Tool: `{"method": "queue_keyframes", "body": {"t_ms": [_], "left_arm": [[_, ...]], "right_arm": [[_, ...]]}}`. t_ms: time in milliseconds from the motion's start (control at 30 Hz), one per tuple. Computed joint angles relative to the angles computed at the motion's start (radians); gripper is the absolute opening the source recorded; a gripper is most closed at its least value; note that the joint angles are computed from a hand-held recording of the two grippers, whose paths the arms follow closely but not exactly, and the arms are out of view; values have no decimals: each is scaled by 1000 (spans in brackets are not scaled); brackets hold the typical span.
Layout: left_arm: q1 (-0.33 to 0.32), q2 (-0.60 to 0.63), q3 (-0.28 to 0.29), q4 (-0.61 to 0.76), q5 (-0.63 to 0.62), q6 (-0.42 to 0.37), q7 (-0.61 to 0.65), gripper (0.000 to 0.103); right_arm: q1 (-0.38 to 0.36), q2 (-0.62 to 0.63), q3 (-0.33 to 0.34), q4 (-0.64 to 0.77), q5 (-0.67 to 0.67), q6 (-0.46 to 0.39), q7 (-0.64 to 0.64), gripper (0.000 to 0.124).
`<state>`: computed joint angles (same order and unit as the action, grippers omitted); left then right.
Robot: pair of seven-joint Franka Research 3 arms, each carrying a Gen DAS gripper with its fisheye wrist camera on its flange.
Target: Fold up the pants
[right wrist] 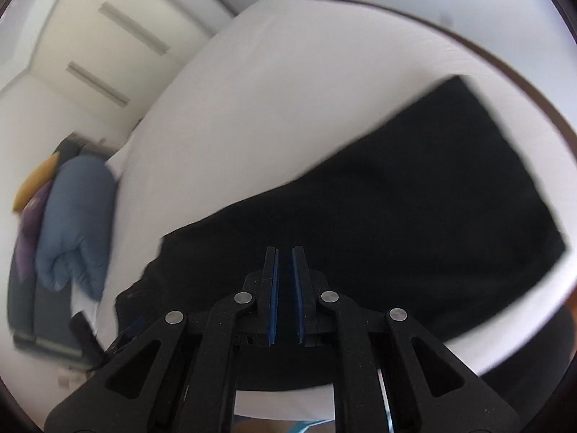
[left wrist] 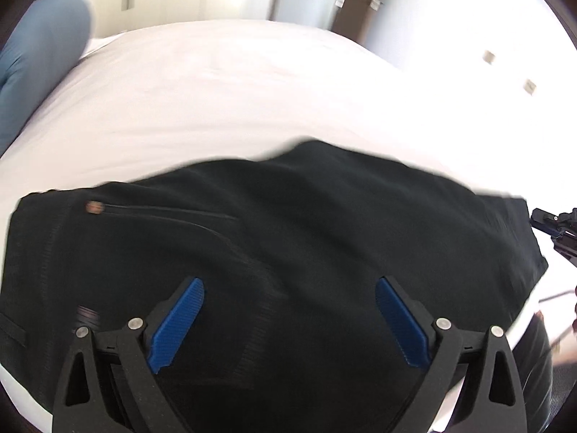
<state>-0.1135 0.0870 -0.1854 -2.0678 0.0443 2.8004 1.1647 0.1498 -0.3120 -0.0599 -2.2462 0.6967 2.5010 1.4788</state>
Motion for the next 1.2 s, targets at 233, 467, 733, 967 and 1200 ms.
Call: {"method": "queue_keyframes", "body": {"t_ms": [233,467,733,967,1200], "left_arm": [[95,-40,45,-67,-23,0,-4,89],[105,-66,72,-145,28,16,2,84],[105,-46,74,-148,114,35,-46,95],[92,-53,69,-108,196,-32,-133,94],[11,-107,9,-121,169,-105,-196,96]], "right_arm": [[122,483,74,519,405,-284,-292,9],[155,828,121,824,175,-295,-36,0],[-9,599,164,451,330,65,-75,0],[-65,198,28,43,576,121,-326,8],[-29,175,-6,-62,612,-90,-534,0]]}}
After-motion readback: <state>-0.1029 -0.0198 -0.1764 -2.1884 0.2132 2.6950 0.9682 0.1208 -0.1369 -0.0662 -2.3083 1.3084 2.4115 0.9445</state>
